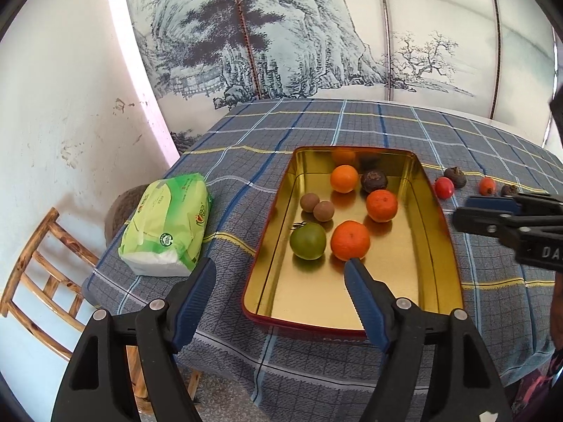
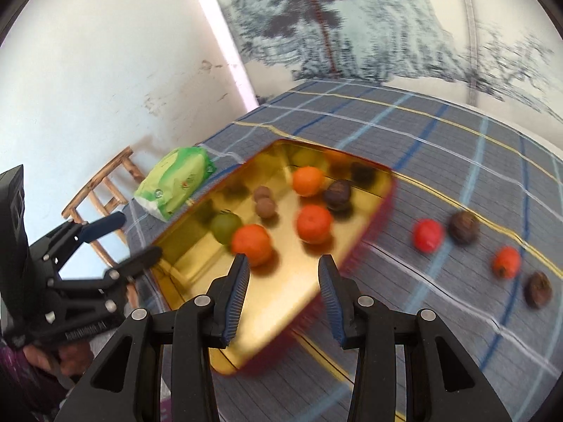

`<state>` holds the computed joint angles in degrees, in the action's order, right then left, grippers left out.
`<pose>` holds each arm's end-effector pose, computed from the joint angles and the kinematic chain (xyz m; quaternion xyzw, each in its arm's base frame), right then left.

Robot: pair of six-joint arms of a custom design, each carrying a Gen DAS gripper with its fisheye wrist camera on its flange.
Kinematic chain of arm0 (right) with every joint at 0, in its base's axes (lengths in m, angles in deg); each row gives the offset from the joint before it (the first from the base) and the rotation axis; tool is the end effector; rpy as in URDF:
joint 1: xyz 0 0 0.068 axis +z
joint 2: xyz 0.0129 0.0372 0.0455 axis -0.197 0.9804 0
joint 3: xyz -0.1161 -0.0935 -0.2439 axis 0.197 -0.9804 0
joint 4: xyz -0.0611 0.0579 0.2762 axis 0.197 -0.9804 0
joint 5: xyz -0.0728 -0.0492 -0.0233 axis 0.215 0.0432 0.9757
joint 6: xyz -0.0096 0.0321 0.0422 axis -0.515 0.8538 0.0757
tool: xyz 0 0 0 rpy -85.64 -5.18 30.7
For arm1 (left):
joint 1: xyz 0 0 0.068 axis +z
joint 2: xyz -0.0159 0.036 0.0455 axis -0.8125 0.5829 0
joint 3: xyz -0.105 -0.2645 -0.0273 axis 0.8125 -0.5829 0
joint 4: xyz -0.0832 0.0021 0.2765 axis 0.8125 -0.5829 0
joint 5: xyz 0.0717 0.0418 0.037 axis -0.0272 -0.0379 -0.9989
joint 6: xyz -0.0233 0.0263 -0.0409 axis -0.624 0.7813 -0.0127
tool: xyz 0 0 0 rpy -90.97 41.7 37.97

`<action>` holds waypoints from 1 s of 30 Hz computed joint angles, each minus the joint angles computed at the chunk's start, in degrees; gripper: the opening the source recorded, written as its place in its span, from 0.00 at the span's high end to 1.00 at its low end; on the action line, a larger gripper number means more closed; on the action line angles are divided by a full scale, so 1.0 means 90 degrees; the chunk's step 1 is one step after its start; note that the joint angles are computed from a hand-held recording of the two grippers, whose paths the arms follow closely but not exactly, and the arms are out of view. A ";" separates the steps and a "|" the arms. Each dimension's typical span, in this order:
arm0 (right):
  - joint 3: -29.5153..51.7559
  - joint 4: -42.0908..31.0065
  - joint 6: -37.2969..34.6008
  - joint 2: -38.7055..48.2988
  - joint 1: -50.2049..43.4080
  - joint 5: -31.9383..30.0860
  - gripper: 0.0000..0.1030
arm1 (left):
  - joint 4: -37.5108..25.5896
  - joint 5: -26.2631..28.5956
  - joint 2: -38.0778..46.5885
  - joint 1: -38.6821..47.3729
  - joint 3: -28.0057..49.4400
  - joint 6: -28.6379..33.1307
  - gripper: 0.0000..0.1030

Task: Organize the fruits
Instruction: 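Withdraw both grippers from the tin toward the remaining fruits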

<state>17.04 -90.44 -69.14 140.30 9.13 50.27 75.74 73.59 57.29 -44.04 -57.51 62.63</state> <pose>0.2746 0.1154 0.1969 -0.1956 0.8960 0.2309 0.3250 0.1969 0.0362 0.1847 0.0092 0.9125 0.0834 0.4003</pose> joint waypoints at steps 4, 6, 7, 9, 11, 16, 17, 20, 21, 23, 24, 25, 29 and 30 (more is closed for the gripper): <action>-0.0444 -0.0141 -0.0226 -0.0395 -0.0911 -0.0209 0.57 | -0.0092 -0.0265 -0.0052 -0.0370 0.0064 -0.0079 0.28; -0.0643 -0.0216 -0.0372 -0.0527 -0.1525 -0.0366 0.55 | -0.0147 -0.0426 -0.0096 -0.0587 0.0082 -0.0131 0.28; -0.0728 -0.0243 -0.0478 -0.0562 -0.1838 -0.0390 0.53 | -0.0176 -0.0500 -0.0132 -0.0691 0.0086 -0.0141 0.27; -0.0879 -0.0290 -0.0706 -0.0597 -0.2453 -0.0384 0.52 | -0.0234 -0.0682 -0.0177 -0.0936 0.0103 -0.0177 0.27; -0.0951 -0.0360 -0.1017 -0.0544 -0.3146 -0.0452 0.52 | -0.0296 -0.0884 -0.0196 -0.1218 0.0136 -0.0230 0.26; -0.1022 -0.0303 -0.1759 -0.0392 -0.4406 -0.0295 0.49 | -0.0408 -0.1447 -0.0112 -0.2073 0.0242 -0.0460 0.25; -0.0970 -0.0283 -0.1861 -0.0236 -0.4715 -0.0336 0.48 | -0.0424 -0.1556 -0.0067 -0.2251 0.0275 -0.0505 0.25; -0.0754 -0.0291 -0.2002 0.0212 -0.5320 -0.0463 0.47 | -0.0425 -0.1955 0.0078 -0.2841 0.0354 -0.0608 0.25; -0.0696 -0.0245 -0.2028 0.0354 -0.5477 -0.0468 0.47 | -0.0410 -0.2037 0.0156 -0.2988 0.0390 -0.0645 0.25; -0.0565 -0.0184 -0.2098 0.0622 -0.5787 -0.0562 0.47 | -0.0425 -0.2087 0.0337 -0.3245 0.0501 -0.0699 0.25; -0.0546 -0.0146 -0.2153 0.0673 -0.5903 -0.0652 0.47 | -0.0460 -0.2033 0.0462 -0.3358 0.0588 -0.0731 0.25; -0.0494 -0.0139 -0.2171 0.0733 -0.5973 -0.0634 0.45 | -0.0480 -0.1970 0.0585 -0.3429 0.0672 -0.0762 0.25; -0.0457 -0.0035 -0.2284 0.0860 -0.6230 -0.0944 0.43 | -0.0526 -0.1639 0.1234 -0.3667 0.1110 -0.0936 0.25; -0.0460 -0.0037 -0.2326 0.0872 -0.6275 -0.0994 0.42 | -0.0505 -0.1666 0.1374 -0.3752 0.1197 -0.0980 0.25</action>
<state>12.90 -90.77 -90.08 148.15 -47.35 41.33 71.19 58.60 69.65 -77.80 -46.74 53.81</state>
